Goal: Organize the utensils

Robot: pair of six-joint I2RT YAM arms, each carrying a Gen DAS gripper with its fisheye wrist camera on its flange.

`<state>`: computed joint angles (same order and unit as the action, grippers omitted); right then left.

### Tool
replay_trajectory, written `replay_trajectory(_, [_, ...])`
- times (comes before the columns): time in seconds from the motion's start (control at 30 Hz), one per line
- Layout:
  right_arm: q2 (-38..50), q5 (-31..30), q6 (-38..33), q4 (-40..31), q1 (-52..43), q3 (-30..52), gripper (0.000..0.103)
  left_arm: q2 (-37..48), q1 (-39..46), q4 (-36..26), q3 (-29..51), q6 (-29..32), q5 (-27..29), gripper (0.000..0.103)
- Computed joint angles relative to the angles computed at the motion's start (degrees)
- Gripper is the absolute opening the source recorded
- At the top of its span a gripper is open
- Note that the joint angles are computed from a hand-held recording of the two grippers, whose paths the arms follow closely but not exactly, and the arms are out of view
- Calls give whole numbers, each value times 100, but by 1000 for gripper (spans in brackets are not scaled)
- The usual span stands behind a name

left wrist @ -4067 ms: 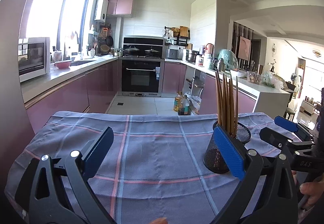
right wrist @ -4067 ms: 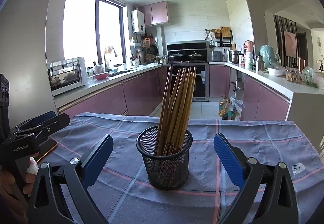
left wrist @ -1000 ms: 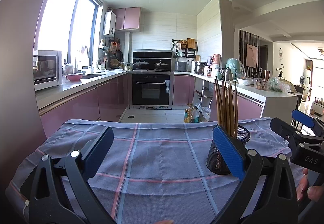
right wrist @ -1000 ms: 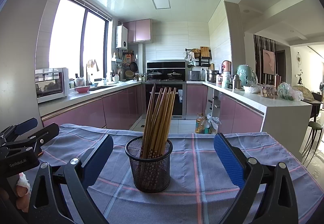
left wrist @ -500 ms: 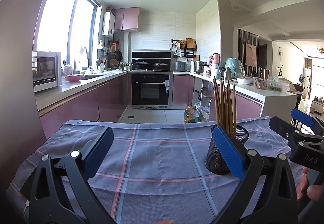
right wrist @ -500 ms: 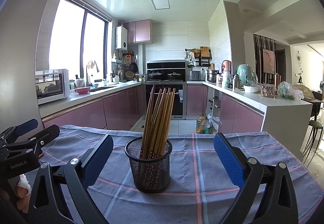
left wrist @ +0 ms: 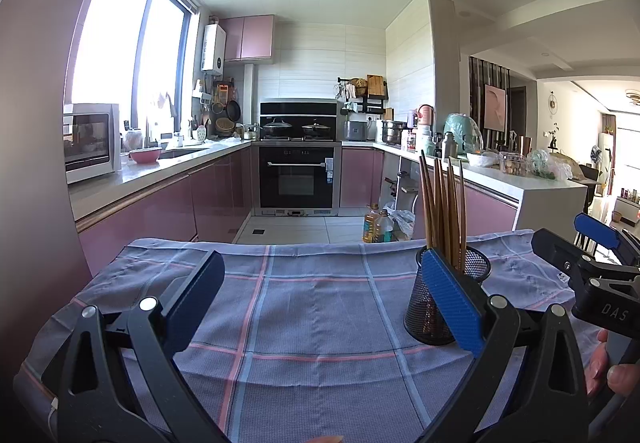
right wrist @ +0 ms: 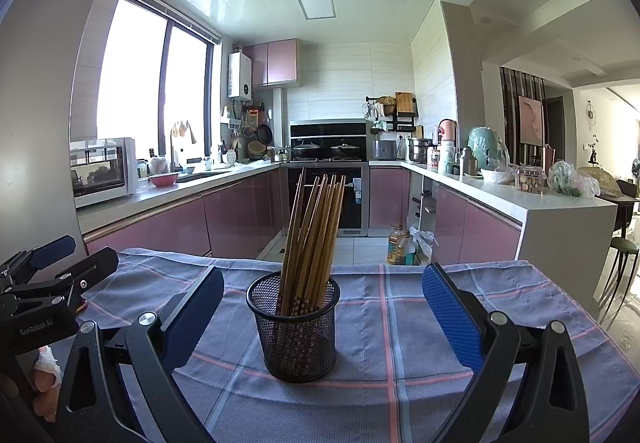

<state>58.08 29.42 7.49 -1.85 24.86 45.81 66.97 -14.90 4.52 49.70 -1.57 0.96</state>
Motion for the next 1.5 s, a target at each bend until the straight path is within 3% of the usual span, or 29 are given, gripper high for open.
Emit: replay_trajectory(1.5, [-42,43,55,57,26,-118,96,-25,-6,-87,24,6,21,97])
